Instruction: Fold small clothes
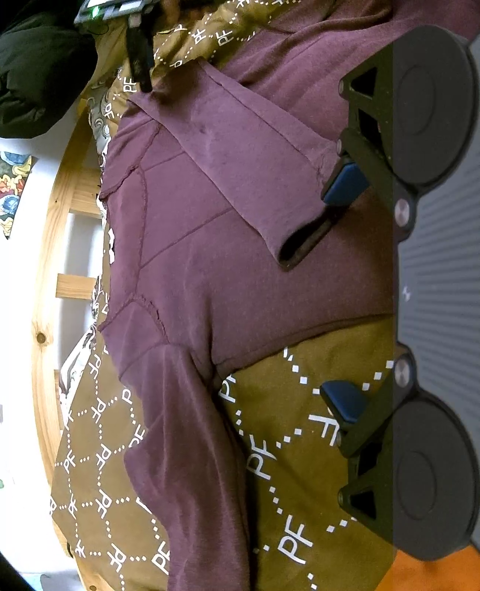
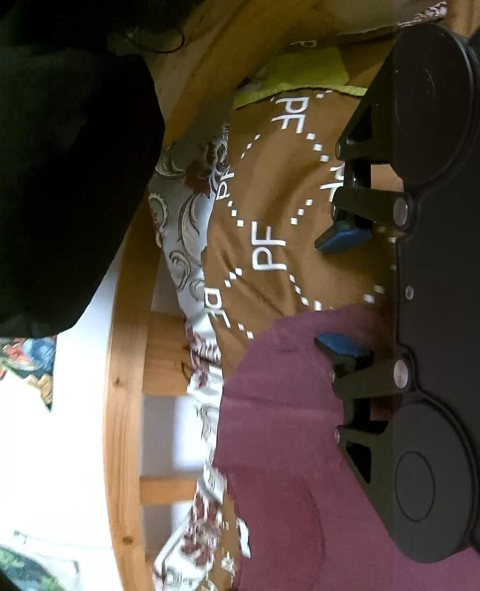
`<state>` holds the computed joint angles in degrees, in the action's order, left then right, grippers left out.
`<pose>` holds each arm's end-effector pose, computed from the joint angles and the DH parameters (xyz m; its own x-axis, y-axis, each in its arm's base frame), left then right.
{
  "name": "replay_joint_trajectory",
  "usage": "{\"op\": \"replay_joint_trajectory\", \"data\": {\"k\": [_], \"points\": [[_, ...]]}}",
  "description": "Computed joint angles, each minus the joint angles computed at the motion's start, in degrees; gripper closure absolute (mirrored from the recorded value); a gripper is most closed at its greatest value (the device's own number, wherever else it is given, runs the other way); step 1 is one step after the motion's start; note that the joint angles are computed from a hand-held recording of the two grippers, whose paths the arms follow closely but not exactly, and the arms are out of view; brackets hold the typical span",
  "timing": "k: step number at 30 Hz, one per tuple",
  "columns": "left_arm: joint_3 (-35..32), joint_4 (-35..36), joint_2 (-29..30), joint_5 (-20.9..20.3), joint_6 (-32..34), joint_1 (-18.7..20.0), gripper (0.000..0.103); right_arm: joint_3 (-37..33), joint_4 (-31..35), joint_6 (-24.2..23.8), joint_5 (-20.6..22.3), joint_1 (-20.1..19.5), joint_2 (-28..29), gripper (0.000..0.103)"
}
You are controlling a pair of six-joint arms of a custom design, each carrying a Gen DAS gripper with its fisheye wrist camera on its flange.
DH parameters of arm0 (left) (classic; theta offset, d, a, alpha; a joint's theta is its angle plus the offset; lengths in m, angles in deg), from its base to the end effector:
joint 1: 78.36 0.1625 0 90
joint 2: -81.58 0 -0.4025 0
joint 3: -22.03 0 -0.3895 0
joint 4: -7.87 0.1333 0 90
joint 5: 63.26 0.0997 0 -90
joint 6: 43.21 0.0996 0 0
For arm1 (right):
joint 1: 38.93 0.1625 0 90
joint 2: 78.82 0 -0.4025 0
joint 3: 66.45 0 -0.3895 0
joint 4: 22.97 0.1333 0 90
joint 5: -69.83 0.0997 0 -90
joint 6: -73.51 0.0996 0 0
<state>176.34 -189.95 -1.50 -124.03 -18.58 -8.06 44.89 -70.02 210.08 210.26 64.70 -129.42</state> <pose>0.0682 -0.3491 0.1829 -0.7232 0.3333 -0.6048 0.6293 0.6788 -0.3784 0.1690 -0.4570 0.0218 -0.5394 0.2614 0.8004 -0.5874 0.5642 -0.5802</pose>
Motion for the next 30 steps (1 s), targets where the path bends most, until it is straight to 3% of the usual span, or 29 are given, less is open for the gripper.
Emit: {"op": "replay_joint_trajectory", "data": {"k": [4,11,15,19,25,28,30], "points": [[0.2,-0.1,0.2,0.5,-0.4,-0.4,0.001,4.7,-3.3,-5.8,2.5,1.9,-0.7,0.034],[1.2,1.3,-2.0,3.1,-4.0,-2.6,0.001,7.0,-8.4,-12.9,7.6,1.5,2.0,0.027],[2.0,6.4,-6.9,4.7,-7.2,-5.0,0.001,9.9,-11.9,-9.3,5.1,1.5,1.4,0.024],[3.5,10.3,-13.5,7.9,-10.4,-9.1,0.001,12.6,-14.5,-6.3,2.8,3.9,1.0,0.011],[4.7,17.5,-23.4,18.3,-21.2,-14.9,0.001,13.8,-12.6,-0.3,0.0,11.2,2.9,0.001],[4.3,22.8,-28.5,22.2,-25.5,-15.0,0.001,13.6,-10.3,3.0,-2.0,15.1,5.0,0.001],[4.4,21.5,-29.9,25.6,-25.8,-14.4,0.001,13.1,-9.2,4.6,-2.4,17.8,7.1,0.001]]}}
